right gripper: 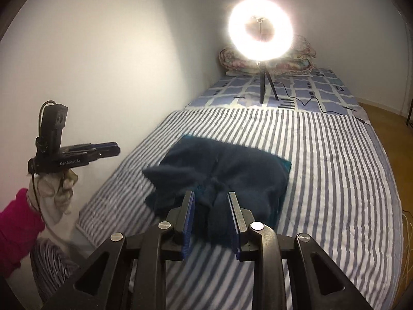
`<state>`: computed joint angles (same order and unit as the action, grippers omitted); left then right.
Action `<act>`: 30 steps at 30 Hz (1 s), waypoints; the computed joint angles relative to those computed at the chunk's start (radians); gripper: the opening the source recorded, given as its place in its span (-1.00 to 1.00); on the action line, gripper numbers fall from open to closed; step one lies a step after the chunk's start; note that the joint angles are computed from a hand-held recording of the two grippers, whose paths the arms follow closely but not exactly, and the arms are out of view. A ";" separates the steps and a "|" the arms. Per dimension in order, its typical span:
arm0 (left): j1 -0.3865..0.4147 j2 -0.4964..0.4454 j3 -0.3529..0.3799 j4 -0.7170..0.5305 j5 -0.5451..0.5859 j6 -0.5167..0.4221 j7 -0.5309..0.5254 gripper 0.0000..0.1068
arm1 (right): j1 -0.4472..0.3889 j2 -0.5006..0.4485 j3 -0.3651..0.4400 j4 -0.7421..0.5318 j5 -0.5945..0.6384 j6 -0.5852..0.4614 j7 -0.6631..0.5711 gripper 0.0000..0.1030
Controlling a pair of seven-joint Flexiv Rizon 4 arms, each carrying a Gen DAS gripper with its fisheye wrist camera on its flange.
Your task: Fold large clothes
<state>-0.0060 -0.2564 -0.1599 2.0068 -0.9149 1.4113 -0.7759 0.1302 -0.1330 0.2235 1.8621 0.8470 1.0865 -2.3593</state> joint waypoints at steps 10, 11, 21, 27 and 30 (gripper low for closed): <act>-0.031 -0.348 0.101 -0.415 0.385 -0.158 -0.395 -0.38 | 0.040 -0.352 0.031 -0.295 -0.150 0.042 0.223 -0.51; -0.027 -0.376 0.108 -0.442 0.405 -0.179 -0.422 -0.38 | 0.040 -0.378 0.035 -0.312 -0.169 0.042 0.239 -0.51; 0.133 -0.452 -0.092 -0.286 0.379 0.010 -0.352 -0.31 | -0.044 -0.542 0.143 -0.310 -0.295 0.099 0.251 -0.68; 0.146 -0.354 -0.099 -0.221 0.378 0.005 -0.375 -0.31 | -0.066 -0.436 0.166 -0.210 -0.380 0.139 0.332 -0.62; 0.222 -0.277 -0.210 -0.102 0.335 0.057 -0.283 -0.31 | -0.102 -0.385 0.195 -0.155 -0.367 0.139 0.309 -0.55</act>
<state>0.2159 -0.5335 -0.3700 1.9049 -0.5802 1.4687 -1.0594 0.0280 -0.5176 0.4184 1.7071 0.4795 1.2254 -2.0499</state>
